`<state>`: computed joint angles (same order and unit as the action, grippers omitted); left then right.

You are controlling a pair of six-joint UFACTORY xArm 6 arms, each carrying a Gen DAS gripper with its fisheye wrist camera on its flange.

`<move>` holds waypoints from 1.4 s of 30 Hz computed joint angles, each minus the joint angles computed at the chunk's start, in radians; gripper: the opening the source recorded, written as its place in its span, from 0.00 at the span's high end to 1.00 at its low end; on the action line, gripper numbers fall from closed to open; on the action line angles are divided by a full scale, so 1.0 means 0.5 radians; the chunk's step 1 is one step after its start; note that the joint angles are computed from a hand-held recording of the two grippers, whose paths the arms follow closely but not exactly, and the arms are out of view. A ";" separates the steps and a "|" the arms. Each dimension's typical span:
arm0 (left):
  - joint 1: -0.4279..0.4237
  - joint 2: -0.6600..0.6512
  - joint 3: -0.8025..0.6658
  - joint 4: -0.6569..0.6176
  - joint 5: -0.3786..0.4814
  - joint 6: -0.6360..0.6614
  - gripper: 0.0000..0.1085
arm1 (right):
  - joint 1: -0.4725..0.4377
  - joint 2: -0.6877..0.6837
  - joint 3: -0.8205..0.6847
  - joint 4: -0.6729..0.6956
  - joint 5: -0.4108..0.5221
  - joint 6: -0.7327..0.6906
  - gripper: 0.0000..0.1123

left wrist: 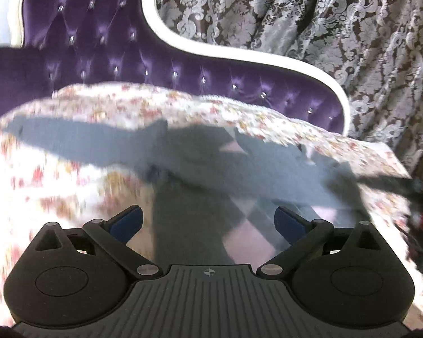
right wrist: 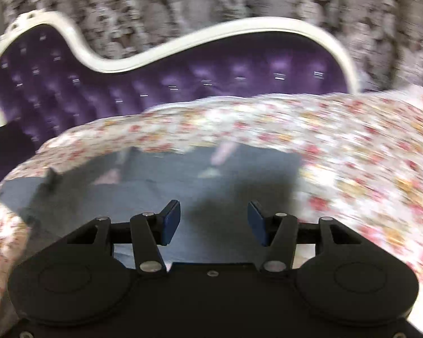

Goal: Fold small clothes
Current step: 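Carry the sleeve across the sweater body and open the right gripper, then withdraw the right tool from the folded sleeve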

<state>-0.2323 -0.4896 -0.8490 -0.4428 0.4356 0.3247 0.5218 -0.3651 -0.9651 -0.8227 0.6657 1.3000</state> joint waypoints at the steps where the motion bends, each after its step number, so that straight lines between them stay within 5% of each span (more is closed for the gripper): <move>1: -0.020 0.050 -0.022 0.066 -0.061 -0.036 0.07 | 0.007 -0.032 0.032 -0.030 0.045 0.021 0.47; 9: -0.096 0.517 -0.259 0.484 -0.383 -0.317 0.07 | 0.023 -0.083 0.145 -0.125 0.063 0.076 0.47; 15: -0.096 0.661 -0.372 0.552 -0.349 -0.413 0.07 | -0.063 0.034 0.086 -0.151 -0.021 0.124 0.47; 17: -0.102 0.671 -0.385 0.535 -0.337 -0.403 0.07 | -0.093 0.097 0.042 -0.047 -0.020 0.056 0.56; 19: -0.111 0.672 -0.389 0.521 -0.334 -0.378 0.07 | -0.132 0.116 0.053 0.052 -0.095 -0.035 0.91; 28: -0.104 0.783 -0.455 0.569 -0.318 -0.368 0.07 | -0.231 -0.093 0.270 0.105 -0.086 0.032 0.90; 32: -0.068 0.897 -0.571 0.738 -0.101 -0.500 0.07 | -0.268 -0.159 0.327 0.083 -0.206 0.079 0.78; 38: -0.046 0.896 -0.548 0.586 -0.113 -0.316 0.06 | -0.287 -0.242 0.352 0.068 -0.191 0.136 0.60; 42: -0.044 0.907 -0.559 0.565 -0.106 -0.297 0.05 | -0.145 -0.311 0.387 0.062 -0.054 0.039 0.55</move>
<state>-0.2542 -0.0359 -1.1285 -0.1602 0.3826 0.1763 0.4491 -0.5203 -0.7714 -0.7914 0.6387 1.3194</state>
